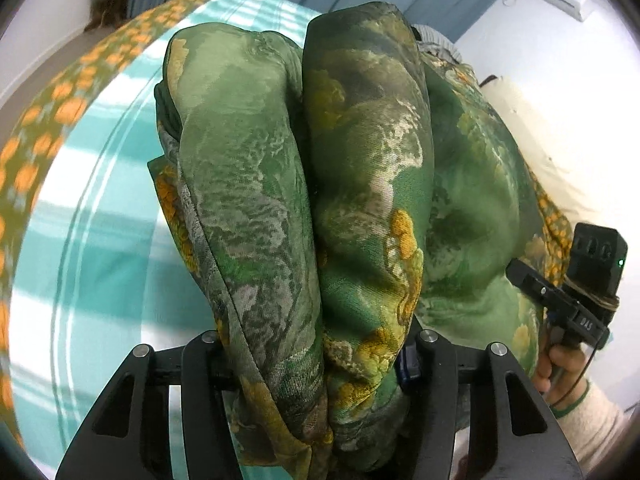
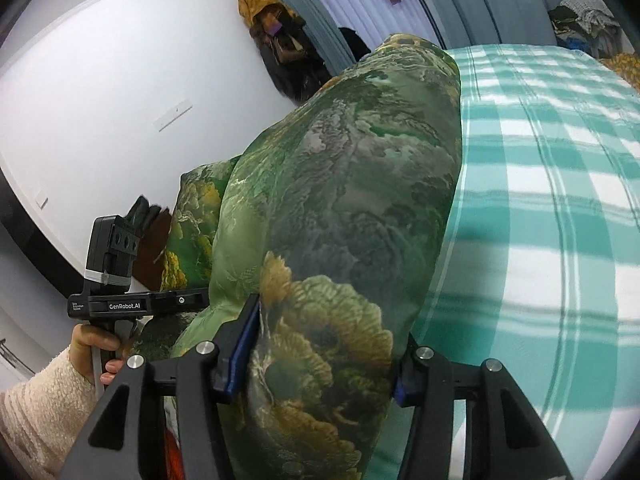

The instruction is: Fold large clothes

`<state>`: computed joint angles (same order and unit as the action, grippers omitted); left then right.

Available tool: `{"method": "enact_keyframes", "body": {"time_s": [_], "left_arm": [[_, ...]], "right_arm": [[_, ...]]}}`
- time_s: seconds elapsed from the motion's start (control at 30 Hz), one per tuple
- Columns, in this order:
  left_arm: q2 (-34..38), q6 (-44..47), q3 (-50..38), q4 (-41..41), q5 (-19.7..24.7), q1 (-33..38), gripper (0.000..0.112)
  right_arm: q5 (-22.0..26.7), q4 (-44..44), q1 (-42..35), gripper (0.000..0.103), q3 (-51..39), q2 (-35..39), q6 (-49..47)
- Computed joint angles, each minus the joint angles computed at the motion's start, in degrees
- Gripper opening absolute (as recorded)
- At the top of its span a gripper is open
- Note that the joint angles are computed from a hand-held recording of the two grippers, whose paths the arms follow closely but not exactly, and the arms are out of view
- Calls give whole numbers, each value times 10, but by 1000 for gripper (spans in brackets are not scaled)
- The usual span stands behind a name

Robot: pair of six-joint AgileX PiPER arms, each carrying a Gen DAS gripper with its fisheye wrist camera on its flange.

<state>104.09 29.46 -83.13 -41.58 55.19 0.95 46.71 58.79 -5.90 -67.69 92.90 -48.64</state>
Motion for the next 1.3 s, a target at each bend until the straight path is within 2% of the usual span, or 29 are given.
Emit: {"method": "enact_keyframes", "body": {"time_s": [0.2, 0.27, 0.4, 0.43, 0.47, 0.53, 0.57, 0.6, 0.63, 0.7, 0.77, 0.83, 0.93, 1.0, 1.03, 1.1, 1.23, 1.3], "left_arm": [[152, -91, -234, 52, 36, -35, 54], [211, -114, -305, 69, 45, -46, 56], [316, -143, -397, 80, 72, -52, 62], [339, -156, -407, 87, 78, -56, 68], [354, -159, -394, 85, 67, -54, 82], [330, -119, -307, 27, 6, -38, 103], [315, -84, -265, -18, -12, -26, 103], [306, -56, -243, -51, -8, -16, 103], [298, -43, -231, -60, -11, -13, 103], [240, -16, -162, -43, -46, -9, 102], [152, -5, -74, 2, -119, -22, 102], [58, -22, 10, 74, -199, -45, 102], [-48, -50, 107, 144, -278, -72, 102], [-84, -153, 124, 241, -321, -107, 102], [-114, -210, 146, 294, -331, -126, 102], [-129, -305, 160, 377, -360, -144, 102], [-197, -534, 214, 580, -392, -191, 103], [-213, -649, 210, 693, -372, -221, 103]], "right_arm": [[44, -5, -34, 53, -180, 140, 32], [69, -9, -44, 53, -263, 212, 54], [105, -11, -61, 53, -374, 334, 94], [114, -18, -64, 53, -396, 366, 110], [125, -30, -65, 54, -420, 392, 130], [138, -37, -72, 60, -435, 436, 162], [140, -7, -81, 68, -424, 444, 151], [143, 28, -93, 76, -404, 444, 141], [143, 41, -98, 80, -389, 437, 137], [131, 20, -98, 82, -361, 408, 143], [90, -34, -90, 82, -328, 358, 154], [-5, -107, -70, 82, -241, 258, 152], [-147, -268, -22, 82, -132, 127, 209], [-194, -382, 5, 82, -85, 65, 295], [-203, -434, 14, 83, -76, 44, 338], [-224, -503, 28, 83, -42, -4, 395], [-220, -649, 63, 83, 1, -81, 544], [-198, -686, 76, 83, 12, -114, 582]]}}
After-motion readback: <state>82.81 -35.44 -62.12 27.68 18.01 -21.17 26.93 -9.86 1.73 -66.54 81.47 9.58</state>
